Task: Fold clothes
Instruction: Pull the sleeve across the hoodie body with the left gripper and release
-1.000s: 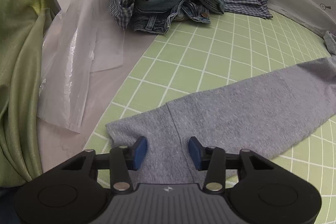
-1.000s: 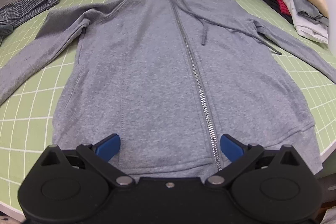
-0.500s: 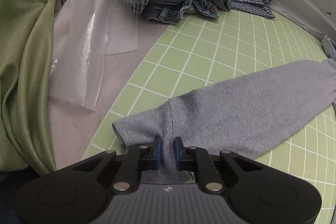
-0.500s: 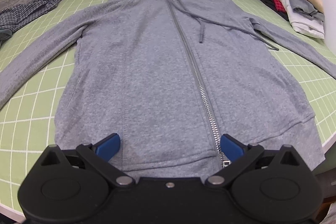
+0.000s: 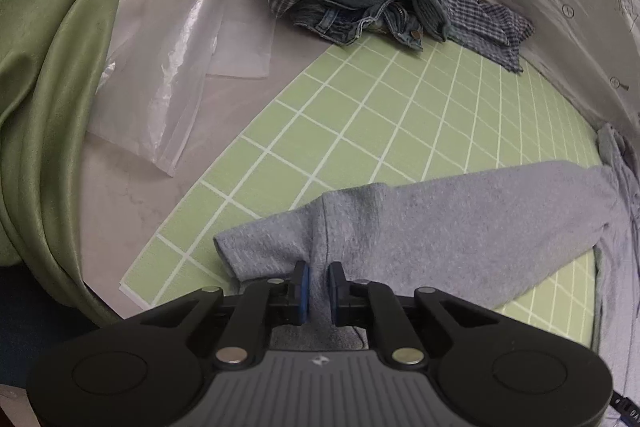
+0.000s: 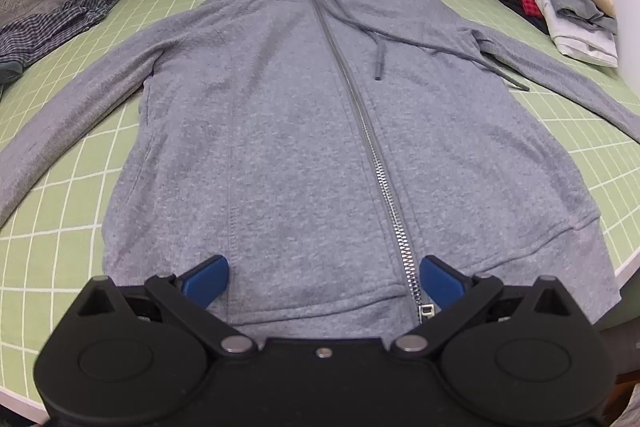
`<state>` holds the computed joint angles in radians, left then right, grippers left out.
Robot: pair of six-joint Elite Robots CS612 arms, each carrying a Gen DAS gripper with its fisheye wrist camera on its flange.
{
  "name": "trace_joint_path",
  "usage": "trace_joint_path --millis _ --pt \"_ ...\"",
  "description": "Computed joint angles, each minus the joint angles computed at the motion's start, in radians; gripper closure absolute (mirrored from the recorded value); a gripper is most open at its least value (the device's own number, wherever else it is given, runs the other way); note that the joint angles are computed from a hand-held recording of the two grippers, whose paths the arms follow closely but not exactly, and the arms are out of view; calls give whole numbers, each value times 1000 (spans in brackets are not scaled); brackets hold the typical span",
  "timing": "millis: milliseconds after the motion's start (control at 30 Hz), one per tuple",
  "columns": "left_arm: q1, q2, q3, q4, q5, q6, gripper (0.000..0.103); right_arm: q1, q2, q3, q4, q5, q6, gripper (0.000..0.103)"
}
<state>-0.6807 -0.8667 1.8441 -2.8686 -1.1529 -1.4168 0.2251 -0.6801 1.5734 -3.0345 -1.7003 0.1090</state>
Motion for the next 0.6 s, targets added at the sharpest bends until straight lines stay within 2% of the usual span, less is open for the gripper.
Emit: trace_joint_path --millis 133,200,400,600 --pt "7 15 -13 -131 -2 34 93 -4 -2 2 -8 1 3 0" --pt "10 31 -45 -164 -15 71 93 -7 -5 7 -25 -4 5 0" --pt "11 99 -193 -196 -57 227 93 -30 -14 25 -67 -25 36 0" --pt "4 200 -417 -189 -119 361 93 -77 -30 52 -75 -35 66 0"
